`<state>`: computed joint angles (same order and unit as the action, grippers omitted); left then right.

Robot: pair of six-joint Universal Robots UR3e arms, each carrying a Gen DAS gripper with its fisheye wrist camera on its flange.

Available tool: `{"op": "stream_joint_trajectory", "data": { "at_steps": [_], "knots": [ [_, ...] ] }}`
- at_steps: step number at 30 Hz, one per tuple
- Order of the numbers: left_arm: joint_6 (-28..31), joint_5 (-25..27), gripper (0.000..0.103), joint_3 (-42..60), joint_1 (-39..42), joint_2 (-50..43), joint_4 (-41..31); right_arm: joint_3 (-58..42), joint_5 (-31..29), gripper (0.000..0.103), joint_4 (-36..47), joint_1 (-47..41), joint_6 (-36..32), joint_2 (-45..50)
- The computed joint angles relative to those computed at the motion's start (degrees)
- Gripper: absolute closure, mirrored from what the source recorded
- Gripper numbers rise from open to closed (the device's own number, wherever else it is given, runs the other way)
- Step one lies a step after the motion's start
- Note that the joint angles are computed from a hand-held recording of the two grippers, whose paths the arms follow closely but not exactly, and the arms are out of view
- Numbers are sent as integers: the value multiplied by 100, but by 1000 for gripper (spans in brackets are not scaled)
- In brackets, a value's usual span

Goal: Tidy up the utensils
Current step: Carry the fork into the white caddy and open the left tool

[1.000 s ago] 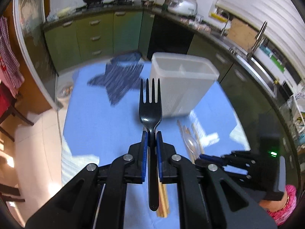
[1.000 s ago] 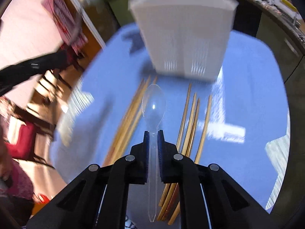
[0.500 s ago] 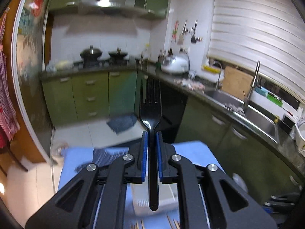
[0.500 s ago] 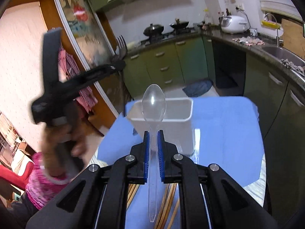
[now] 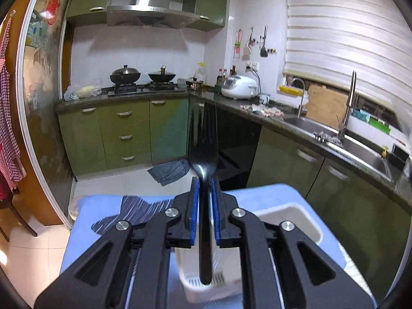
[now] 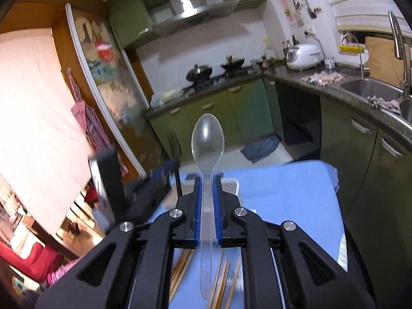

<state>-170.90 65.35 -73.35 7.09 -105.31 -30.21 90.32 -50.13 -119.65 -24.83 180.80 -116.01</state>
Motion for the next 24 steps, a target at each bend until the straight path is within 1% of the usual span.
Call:
{"op": "stream_joint_trajectory", "data": {
  "at_steps": [1, 2, 3, 4, 7, 9, 10, 11, 13, 15, 17, 19, 21, 24],
  "knots": [
    [74, -31, 80, -115, 19, 65, -14, -69, -46, 94, -186, 27, 120, 110],
    [163, -69, 71, -266, 52, 162, -12, -146, -231, 94, -574, 178, 363, 319],
    [231, -90, 69, -377, 76, 231, -3, -245, -422, 94, -941, 347, 589, 557],
    [314, -134, 68, -509, 116, 333, 2, -323, -568, 94, -1168, 480, 724, 727],
    [466, -368, 68, -850, 340, 695, -87, -868, -1373, 94, -2029, 1165, 1177, 1587],
    [496, -638, 68, -1067, 617, 1033, -269, -1326, -1968, 94, -2475, 1565, 1277, 2194],
    [530, -755, 68, -1155, 741, 1176, -367, -1480, -2128, 94, -2600, 1658, 1283, 2384],
    [591, -886, 68, -1227, 879, 1317, -487, -1713, -2485, 94, -2843, 1887, 1308, 2711],
    [747, -1079, 67, -1459, 1150, 1650, -653, -2057, -2880, 93, -3161, 2155, 1292, 3245],
    [950, -1191, 65, -1583, 1355, 1900, -904, -2271, -3031, 94, -3320, 2283, 1278, 3634],
    [1132, -1366, 64, -1775, 1614, 2175, -1129, -2200, -3185, 94, -3610, 2365, 1236, 3873],
    [1290, -1482, 64, -1861, 1795, 2341, -1351, -1898, -3269, 93, -3986, 2399, 1214, 3965],
    [1428, -1566, 64, -1946, 1937, 2483, -1564, -1658, -3211, 93, -4212, 2364, 1173, 4044],
    [1620, -1642, 64, -2064, 2067, 2629, -1752, -935, -3091, 93, -4671, 2302, 1075, 3856]
  ]
}}
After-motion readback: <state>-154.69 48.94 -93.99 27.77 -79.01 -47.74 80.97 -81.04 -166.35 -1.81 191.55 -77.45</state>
